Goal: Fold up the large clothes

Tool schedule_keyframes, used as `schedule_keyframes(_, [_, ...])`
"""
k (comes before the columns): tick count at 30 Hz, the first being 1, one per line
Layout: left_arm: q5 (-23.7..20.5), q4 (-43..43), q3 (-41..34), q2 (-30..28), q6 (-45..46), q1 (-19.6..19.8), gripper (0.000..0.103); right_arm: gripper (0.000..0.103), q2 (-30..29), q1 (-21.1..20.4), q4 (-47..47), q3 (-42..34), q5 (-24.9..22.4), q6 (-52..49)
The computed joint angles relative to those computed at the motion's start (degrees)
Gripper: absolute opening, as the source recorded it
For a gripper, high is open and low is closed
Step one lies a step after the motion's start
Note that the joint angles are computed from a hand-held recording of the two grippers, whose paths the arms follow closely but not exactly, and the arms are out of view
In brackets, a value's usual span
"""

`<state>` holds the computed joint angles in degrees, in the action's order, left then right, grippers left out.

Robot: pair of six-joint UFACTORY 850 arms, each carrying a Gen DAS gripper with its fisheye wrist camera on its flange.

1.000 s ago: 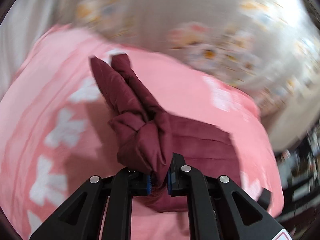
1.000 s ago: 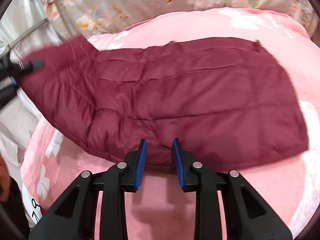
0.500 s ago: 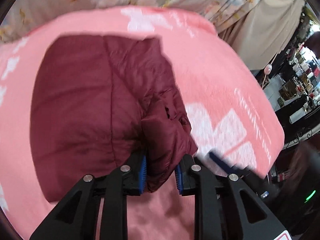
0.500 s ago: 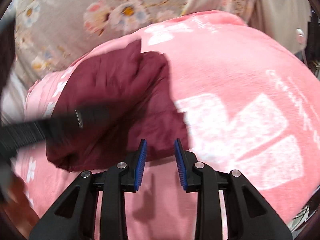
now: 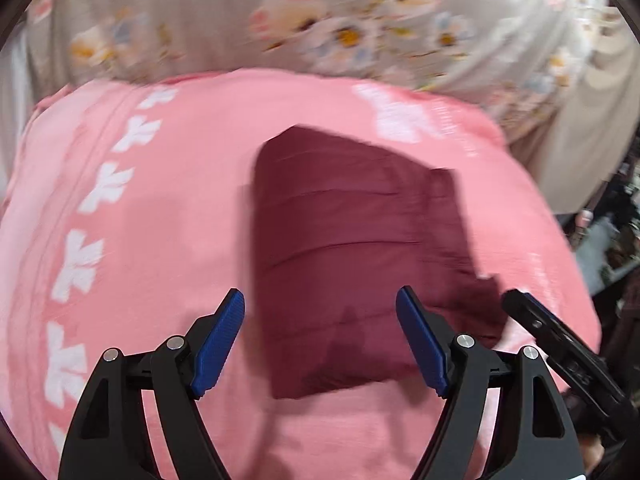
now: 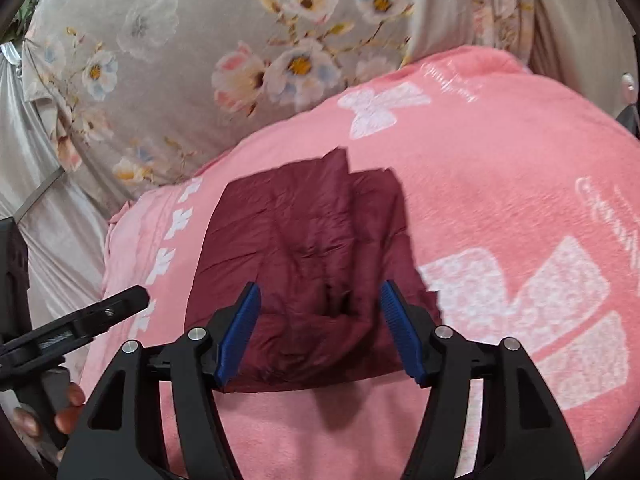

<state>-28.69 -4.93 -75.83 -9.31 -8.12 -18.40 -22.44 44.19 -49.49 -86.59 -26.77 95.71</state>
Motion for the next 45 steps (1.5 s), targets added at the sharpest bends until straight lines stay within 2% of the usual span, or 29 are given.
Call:
schedule_keyframes(2, [-1.53, 2.68, -0.66, -1.40, -2.82, 0.28, 0.075, 0.058, -2.50, -0.30, 6.09, -2.82, -0.70, -6.73])
schedule_keyframes(3, [-1.92, 2.97, -0.90, -1.67, -3.06, 0.39, 0.075, 0.051, -3.12, -0.40, 8.17, -3.31, -0.70, -8.84])
schedule_keyframes(4, [-2.60, 4.34, -1.25, -2.35, -4.30, 0.18, 0.075, 0.028, -3.76, -0.56, 10.47, -3.94, -1.24, -11.03])
schedule_keyframes(5, [-3.46, 4.78, -1.67, -2.66, -4.63, 0.06, 0.074, 0.013, -3.76, -0.62, 10.68, -3.89, -1.90, -10.97])
schedule_keyframes(7, [-4.10, 4.63, -2.03, -3.22, -4.40, -0.33, 0.074, 0.009, -1.68, -0.60, 5.46, -1.25, -0.64, -5.28])
schedule_keyframes(9, [-4.07, 4.48, -1.32, -3.15, -3.67, -0.70, 0.074, 0.007, 0.07, -0.32, 0.60, 0.74, -2.69, -1.10])
schedule_keyframes(11, [-4.73, 5.18, -1.56, -4.14, -3.77, -1.41, 0.074, 0.007, 0.81, -0.40, 0.10, 1.91, -5.68, -0.73])
schedule_keyframes(16, [-6.85, 5.09, -2.62, -7.22, -4.03, -2.25, 0.072, 0.007, 0.14, -2.09, 5.62, 3.85, -4.92, -4.12])
schedule_keyframes(20, [-7.06, 7.03, -2.45, -8.21, -5.29, -2.85, 0.074, 0.008, -1.50, -2.35, 7.98, 3.48, -5.45, -6.27])
schedule_keyframes(25, [-6.55, 12.08, -1.99, -9.10, -9.12, -4.08, 0.076, 0.009, -2.84, -2.88, 10.09, 3.84, -3.93, -7.28])
schedule_keyframes(42, [-4.15, 23.60, -1.18, -11.15, -18.12, -6.33, 0.079, 0.010, -4.56, -2.12, 5.89, 3.54, -4.15, -4.12])
schedule_keyframes(45, [-2.89, 27.00, -0.28, -10.87, -20.61, -6.83, 0.079, 0.011, -4.62, -2.26, 5.10, 3.75, -2.47, -3.21])
